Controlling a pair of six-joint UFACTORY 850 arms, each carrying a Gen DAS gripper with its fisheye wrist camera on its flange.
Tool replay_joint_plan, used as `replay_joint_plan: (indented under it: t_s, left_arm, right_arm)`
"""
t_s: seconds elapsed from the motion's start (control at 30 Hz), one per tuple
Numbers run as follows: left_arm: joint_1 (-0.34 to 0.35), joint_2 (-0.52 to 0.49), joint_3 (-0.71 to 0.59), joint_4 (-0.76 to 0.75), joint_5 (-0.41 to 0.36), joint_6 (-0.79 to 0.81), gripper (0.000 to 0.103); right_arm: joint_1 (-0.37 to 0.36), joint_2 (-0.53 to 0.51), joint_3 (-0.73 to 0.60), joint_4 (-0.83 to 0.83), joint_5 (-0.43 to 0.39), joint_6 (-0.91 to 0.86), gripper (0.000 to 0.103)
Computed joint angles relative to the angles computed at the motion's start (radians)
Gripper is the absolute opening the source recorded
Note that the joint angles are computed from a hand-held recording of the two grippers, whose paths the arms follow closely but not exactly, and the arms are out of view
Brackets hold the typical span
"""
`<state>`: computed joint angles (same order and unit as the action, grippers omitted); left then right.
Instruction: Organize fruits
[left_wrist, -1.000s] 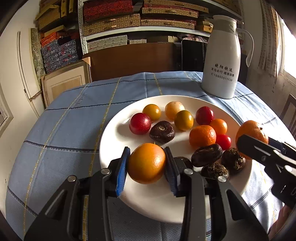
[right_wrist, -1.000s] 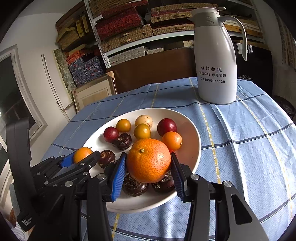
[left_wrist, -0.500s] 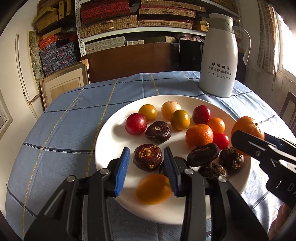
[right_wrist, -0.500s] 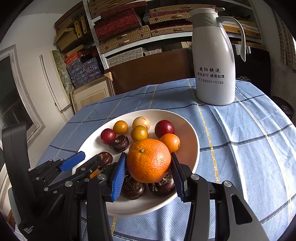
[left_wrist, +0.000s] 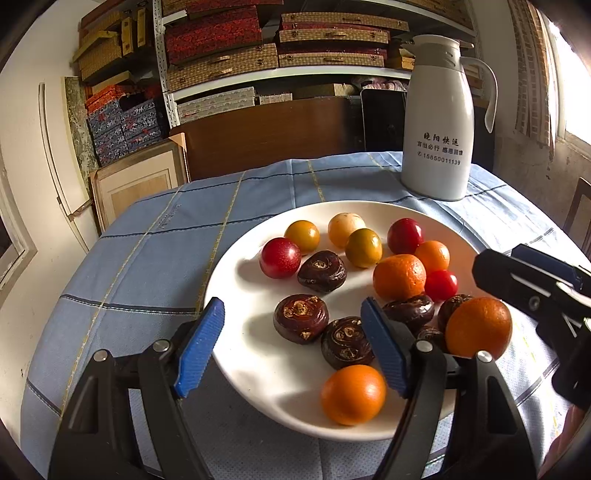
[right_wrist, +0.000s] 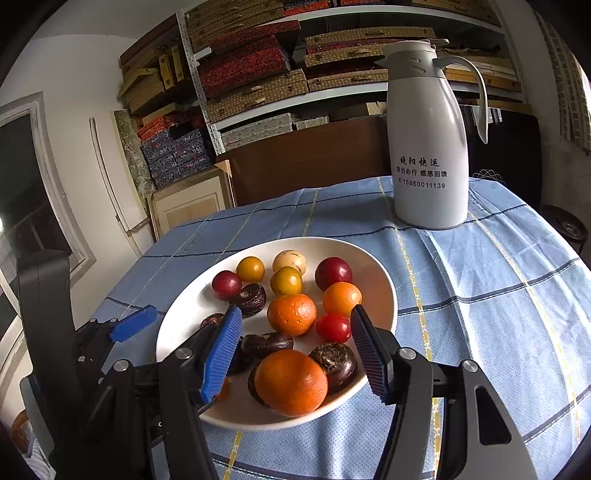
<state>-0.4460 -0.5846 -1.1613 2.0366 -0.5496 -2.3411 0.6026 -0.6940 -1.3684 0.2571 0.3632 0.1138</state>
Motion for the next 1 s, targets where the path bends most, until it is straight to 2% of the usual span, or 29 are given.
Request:
replay_joint_plan:
  t_s: [0.4,0.5,0.57,0.63,0.73,0.8,0.87,1.0]
  left_arm:
    - [-0.021,0.027,0.040,0.007,-0.033,-0.021,0.078]
    - [-0.031,0.047,0.065,0.004,-0.045,-0.032,0.079]
    - [-0.043,0.064,0.089,-0.005,-0.064,-0.043,0.086]
    - [-0.061,0.084,0.118,-0.019,-0.100,-0.053,0.093]
    - [-0.090,0.113,0.160,-0.047,-0.144,-0.048,0.097]
    - [-0.108,0.130,0.185,-0.070,-0.164,-0.044,0.098]
    - [-0.120,0.148,0.207,-0.076,-0.167,-0.048,0.098]
    - [-0.139,0.169,0.239,-0.096,-0.158,-0.032,0.098]
  right_arm:
    - [-0.001,0.035,0.057,-0.029,0.038,0.046,0.063]
    - [0.008,0.053,0.085,0.001,0.061,0.012,0.064]
    - [0.018,0.070,0.113,0.057,0.082,-0.045,0.072]
    - [0.025,0.088,0.143,0.086,0.099,-0.071,0.075]
    - [0.036,0.119,0.197,0.121,0.115,-0.093,0.084]
    - [0.040,0.136,0.225,0.123,0.117,-0.087,0.085]
    - [0.049,0.150,0.250,0.144,0.116,-0.103,0.094]
    - [0.077,0.178,0.304,0.239,0.173,-0.199,0.099]
